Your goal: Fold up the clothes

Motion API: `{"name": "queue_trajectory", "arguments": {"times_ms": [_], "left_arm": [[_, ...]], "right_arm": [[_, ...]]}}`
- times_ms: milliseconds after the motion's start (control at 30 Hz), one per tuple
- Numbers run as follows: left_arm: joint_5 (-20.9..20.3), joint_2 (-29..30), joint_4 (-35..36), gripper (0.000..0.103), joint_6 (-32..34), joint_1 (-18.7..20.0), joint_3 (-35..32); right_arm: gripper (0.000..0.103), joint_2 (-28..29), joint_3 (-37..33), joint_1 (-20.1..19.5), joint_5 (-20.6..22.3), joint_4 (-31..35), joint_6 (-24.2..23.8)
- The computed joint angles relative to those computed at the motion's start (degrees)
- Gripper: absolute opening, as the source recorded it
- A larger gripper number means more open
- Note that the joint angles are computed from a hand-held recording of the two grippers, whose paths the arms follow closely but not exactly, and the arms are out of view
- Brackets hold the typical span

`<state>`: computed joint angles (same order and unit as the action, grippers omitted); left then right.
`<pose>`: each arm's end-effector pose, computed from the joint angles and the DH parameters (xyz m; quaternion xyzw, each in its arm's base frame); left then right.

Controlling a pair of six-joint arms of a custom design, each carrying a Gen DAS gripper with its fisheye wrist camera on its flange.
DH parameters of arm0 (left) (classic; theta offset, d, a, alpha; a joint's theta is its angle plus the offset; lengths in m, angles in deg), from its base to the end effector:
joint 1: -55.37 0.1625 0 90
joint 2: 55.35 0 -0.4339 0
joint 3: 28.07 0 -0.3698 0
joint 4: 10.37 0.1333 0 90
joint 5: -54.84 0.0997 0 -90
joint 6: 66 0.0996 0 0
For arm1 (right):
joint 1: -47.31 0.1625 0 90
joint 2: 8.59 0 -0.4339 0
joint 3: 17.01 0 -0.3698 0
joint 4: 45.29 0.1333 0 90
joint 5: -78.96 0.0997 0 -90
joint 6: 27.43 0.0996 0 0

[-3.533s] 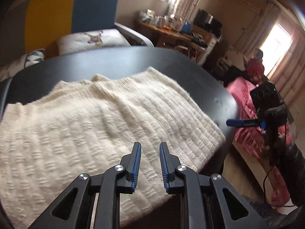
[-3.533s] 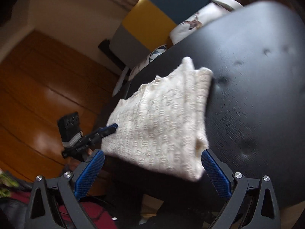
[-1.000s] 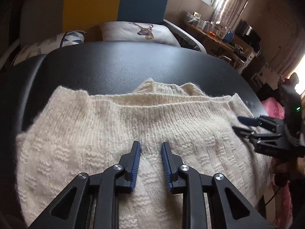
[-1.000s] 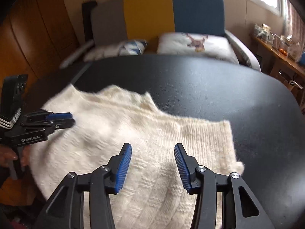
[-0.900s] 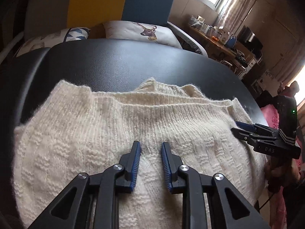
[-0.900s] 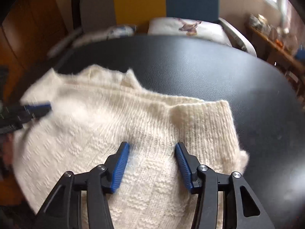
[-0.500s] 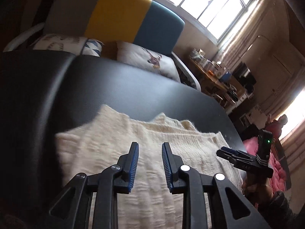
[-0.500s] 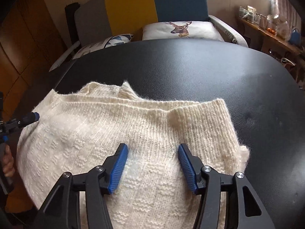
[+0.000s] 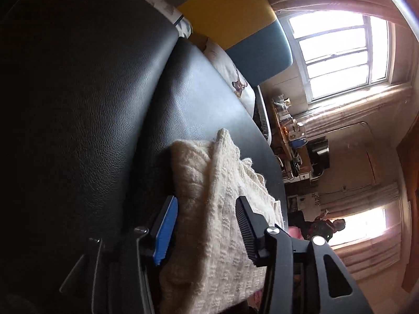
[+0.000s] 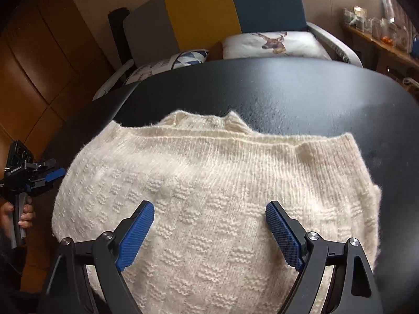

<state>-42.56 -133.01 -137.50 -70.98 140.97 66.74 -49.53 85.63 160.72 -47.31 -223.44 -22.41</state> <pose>0.0761 -0.5811 0.4186 -0.0062 -0.9828 0.1673 0.0775 0.3178 -0.5469 0.0937 0.0775 -0.9246 0.2852 0.2403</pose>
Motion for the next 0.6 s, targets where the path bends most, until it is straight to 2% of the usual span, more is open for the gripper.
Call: {"name": "queue_trajectory", "arguments": {"times_ms": [67, 167, 233, 467, 567, 600], "left_arm": [[0.91, 0.93, 0.24, 0.050, 0.11, -0.40, -0.10], [5.41, 1.97, 0.80, 0.051, 0.99, -1.71, -0.11], [5.84, 2.22, 0.14, 0.051, 2.32, -1.96, 0.13], [1.39, 4.95, -0.04, 0.052, 3.27, -1.24, -1.22], [0.98, 6.30, 4.33, 0.041, 4.29, -1.56, -3.40], [2.13, 6.54, 5.45, 0.028, 4.64, -2.03, -3.78]], "right_arm": [[0.091, 0.26, 0.67, -0.33, 0.52, -1.52, 0.15], [0.097, 0.46, 0.98, -0.51, 1.28, -2.91, -0.54], [0.100, 0.80, 0.76, -0.40, 1.02, -3.05, -1.64], [0.103, 1.74, 1.04, -0.55, 1.13, -6.02, -4.13], [0.103, 1.62, 1.75, -0.83, 2.17, -7.80, -4.75], [0.103, 1.62, 1.93, -0.90, 2.42, -8.29, -5.04]]}}
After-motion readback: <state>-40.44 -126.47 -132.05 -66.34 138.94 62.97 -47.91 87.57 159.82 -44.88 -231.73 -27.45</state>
